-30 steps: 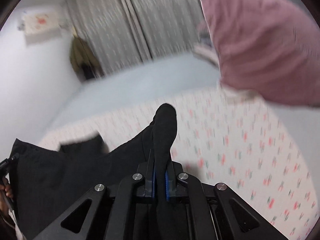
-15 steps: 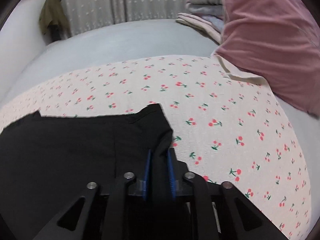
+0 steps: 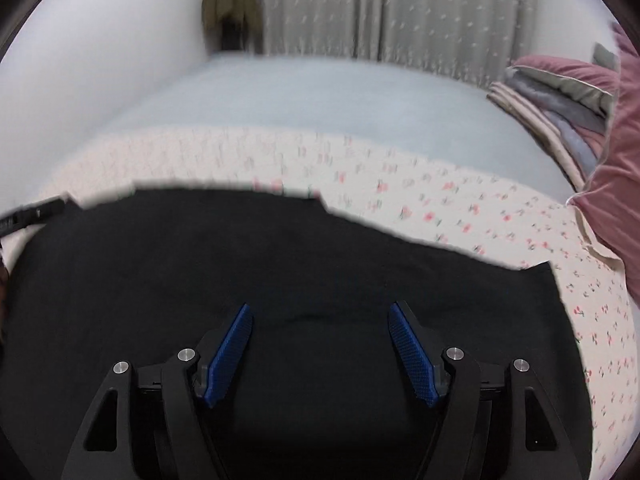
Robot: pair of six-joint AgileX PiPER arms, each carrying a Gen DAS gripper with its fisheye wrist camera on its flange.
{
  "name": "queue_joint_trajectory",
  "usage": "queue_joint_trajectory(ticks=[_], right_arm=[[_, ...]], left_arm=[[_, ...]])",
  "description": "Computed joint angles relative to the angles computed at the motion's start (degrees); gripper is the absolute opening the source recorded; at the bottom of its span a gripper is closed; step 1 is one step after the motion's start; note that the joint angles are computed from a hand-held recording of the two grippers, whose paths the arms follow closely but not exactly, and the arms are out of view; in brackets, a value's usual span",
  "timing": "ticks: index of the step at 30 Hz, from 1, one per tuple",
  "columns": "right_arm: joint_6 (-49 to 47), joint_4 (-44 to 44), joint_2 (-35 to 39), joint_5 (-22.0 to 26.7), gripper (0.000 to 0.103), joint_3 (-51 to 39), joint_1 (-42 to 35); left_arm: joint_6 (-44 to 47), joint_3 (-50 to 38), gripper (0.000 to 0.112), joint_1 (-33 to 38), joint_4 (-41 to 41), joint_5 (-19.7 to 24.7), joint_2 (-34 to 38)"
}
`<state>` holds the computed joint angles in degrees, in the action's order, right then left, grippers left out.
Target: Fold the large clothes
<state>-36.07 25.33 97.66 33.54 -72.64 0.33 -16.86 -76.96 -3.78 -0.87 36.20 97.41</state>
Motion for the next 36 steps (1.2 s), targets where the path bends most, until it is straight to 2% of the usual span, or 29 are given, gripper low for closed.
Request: queue_joint_trajectory(ticks=[2, 3, 5, 7, 8, 10, 12, 14, 16, 18, 20, 26, 29, 32, 33, 34, 36], right_arm=[[-1.6, 5.0, 3.8, 6.9, 0.073, -5.3, -5.2], [0.2, 4.8, 6.3, 8.3, 0.073, -8.1, -8.4], [6.0, -2.6, 10.3, 6.9, 0.073, -11.8, -13.9], [13.4, -6.8, 13.3, 10.5, 0.073, -16.8, -18.7], [18.6, -10.0, 13.7, 10.2, 0.073, -17.2, -21.9], [24.0, -17.7, 11.9, 8.0, 0.073, -15.0, -24.2], [22.1, -16.3, 8.8, 7.8, 0.073, -12.0, -26.9], [12.4, -6.6, 3.1, 7.9, 0.075, -7.5, -31.1], [6.1, -0.7, -3.0, 8.7, 0.075, -2.7, -32.8], [0.1, 5.0, -9.2, 11.0, 0.075, 2.0, -34.2], [-4.0, 8.7, -14.9, 14.2, 0.076, 6.4, -34.3], [-9.9, 12.1, -32.1, 19.5, 0.077, 23.9, -33.1], [-13.4, 12.6, -34.5, 20.8, 0.077, 30.0, -35.5], [-20.8, 15.8, -38.0, 22.1, 0.077, 34.2, -41.1], [-23.6, 16.6, -38.4, 22.7, 0.077, 34.7, -43.2], [-26.1, 17.4, -38.3, 24.0, 0.077, 34.8, -45.2], [-30.6, 18.3, -37.4, 27.9, 0.077, 33.8, -49.6]], left_arm=[[2.9, -0.2, 0.079, 5.6, -4.6, 1.6, 1.3], [2.8, -0.4, 0.079, 8.1, -3.9, 2.1, 1.5], [1.6, -1.7, 0.079, 11.3, 0.0, 4.7, 2.3], [-0.7, -3.0, 0.079, 12.1, 6.5, 8.1, 2.3], [-3.0, -3.2, 0.079, 11.5, 11.2, 10.2, 2.1], [-2.3, 1.1, 0.079, 12.2, 13.6, 9.8, -1.6], [1.5, 5.7, 0.079, 14.4, 8.2, 7.7, -7.5], [3.4, 8.5, 0.079, 15.0, 3.5, 7.6, -13.4], [4.7, 11.1, 0.08, 14.9, -0.7, 8.4, -19.7], [3.8, 13.7, 0.088, 12.3, -3.3, 9.5, -25.6], [1.1, 15.6, 0.091, 7.5, -3.8, 10.9, -30.2], [-18.1, 23.3, 0.095, -14.8, 6.5, 12.2, -39.3], [-19.8, 29.3, 0.095, -18.4, 5.7, 9.5, -40.6], [-23.3, 36.8, 0.095, -21.8, 11.2, 5.6, -43.2], [-27.3, 38.0, 0.095, -25.2, 16.9, 6.4, -44.7], [-30.7, 37.5, 0.095, -28.5, 21.7, 9.5, -44.9], [-30.8, 35.6, 0.095, -30.5, 24.8, 15.3, -45.1]])
